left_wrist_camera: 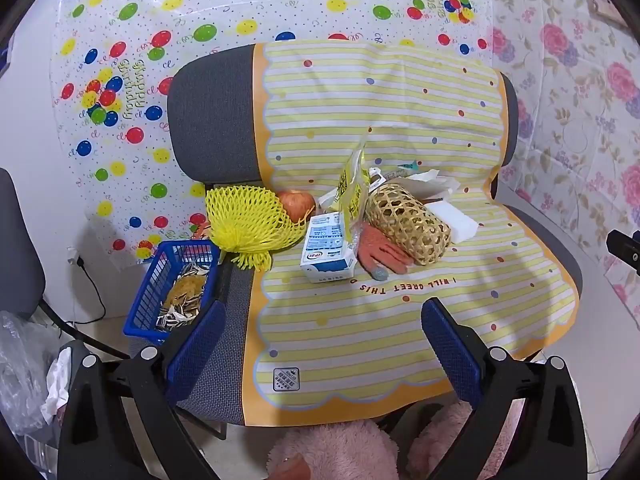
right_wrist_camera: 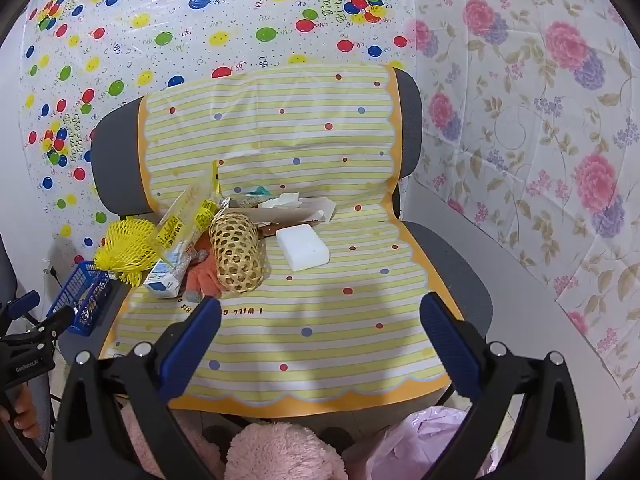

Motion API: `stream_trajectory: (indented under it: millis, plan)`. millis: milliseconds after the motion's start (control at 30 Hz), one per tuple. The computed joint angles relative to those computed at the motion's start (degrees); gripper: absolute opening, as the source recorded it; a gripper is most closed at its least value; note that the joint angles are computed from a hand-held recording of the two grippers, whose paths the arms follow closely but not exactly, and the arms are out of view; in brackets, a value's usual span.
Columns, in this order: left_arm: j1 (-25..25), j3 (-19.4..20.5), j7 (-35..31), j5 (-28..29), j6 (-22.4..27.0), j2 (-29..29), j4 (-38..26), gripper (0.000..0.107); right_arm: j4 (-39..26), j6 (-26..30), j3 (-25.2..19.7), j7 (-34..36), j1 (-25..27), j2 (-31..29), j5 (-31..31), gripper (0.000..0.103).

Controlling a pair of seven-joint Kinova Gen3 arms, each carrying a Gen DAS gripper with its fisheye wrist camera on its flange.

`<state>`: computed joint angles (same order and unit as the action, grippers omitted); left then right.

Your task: Collect trash

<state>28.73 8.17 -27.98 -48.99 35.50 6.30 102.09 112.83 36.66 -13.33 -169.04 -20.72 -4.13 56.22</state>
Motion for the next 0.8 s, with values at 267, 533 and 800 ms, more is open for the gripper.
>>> stream_trajectory:
  millis: [267,533,800]
  plan:
    - [0.0,0.0,-0.5,0.5,0.1,0.1,-0.3,0.097,0.2,0.0,0.1,-0.2,0.0,0.1,0.4,0.097]
    - [0.0,0.0,-0.6,0.5,0.2,0.0,-0.3,0.097,1.0,-0.4,0.1,-1.0,0.1,-0.2,1.1,0.097]
    - [0.1,-0.1,-1.0,0.8,0.5,0.3,-0.8,0.097,1.1,-0.6,0.2,-0.9,0.3,-0.2,1.1,0.097]
